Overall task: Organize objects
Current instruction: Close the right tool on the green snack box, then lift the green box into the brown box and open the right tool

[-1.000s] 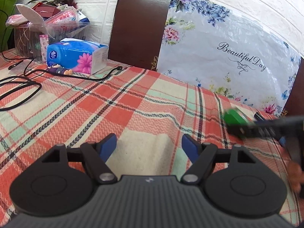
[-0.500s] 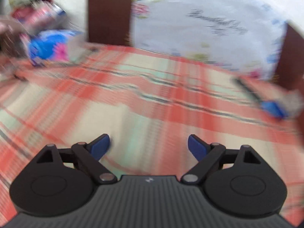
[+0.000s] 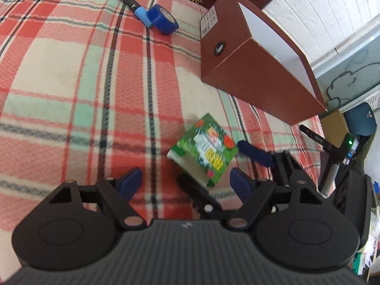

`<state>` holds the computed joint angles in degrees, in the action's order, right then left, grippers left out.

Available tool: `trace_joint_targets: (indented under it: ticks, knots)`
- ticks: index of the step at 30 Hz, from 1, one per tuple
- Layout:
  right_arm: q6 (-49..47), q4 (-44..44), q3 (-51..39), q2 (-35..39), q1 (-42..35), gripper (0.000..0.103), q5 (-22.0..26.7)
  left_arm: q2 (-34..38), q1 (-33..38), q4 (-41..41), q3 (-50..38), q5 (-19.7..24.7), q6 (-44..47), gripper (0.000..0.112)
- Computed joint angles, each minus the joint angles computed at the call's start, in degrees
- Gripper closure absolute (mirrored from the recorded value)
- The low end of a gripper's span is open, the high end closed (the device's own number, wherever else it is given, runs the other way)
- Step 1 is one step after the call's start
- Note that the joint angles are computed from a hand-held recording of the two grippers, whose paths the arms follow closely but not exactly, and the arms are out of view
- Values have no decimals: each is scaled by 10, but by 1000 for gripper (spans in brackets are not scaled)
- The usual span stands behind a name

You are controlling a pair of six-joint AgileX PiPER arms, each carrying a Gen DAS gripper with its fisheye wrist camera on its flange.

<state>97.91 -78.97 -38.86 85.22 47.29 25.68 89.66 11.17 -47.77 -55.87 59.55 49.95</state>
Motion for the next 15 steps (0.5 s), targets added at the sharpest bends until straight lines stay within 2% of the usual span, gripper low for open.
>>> trace_joint_targets:
  ticks: [1, 2, 3, 4, 6, 10, 15]
  knots:
    - [20, -19, 4, -1, -21, 18, -34, 6, -11, -1, -6, -13, -9, 34]
    - [64, -59, 10, -4, -32, 29, -56, 12, -23, -1, -12, -26, -19, 37]
    - [95, -86, 12, -4, -31, 39, -57, 17, -32, 2, -20, -33, -27, 52]
    - [103, -91, 10, -2, -26, 40, -49, 26, -39, 13, -37, -24, -40, 74]
    - [101, -74, 4, 1, -8, 40, -26, 32, -44, 21, -58, -1, -65, 75]
    - [144, -110, 15, -31, 48, 40, 89, -7, -53, -9, -94, 26, -44, 75]
    - [117, -134, -17, -82, 11, 40, 140, -4, -112, -17, -203, 19, -77, 75]
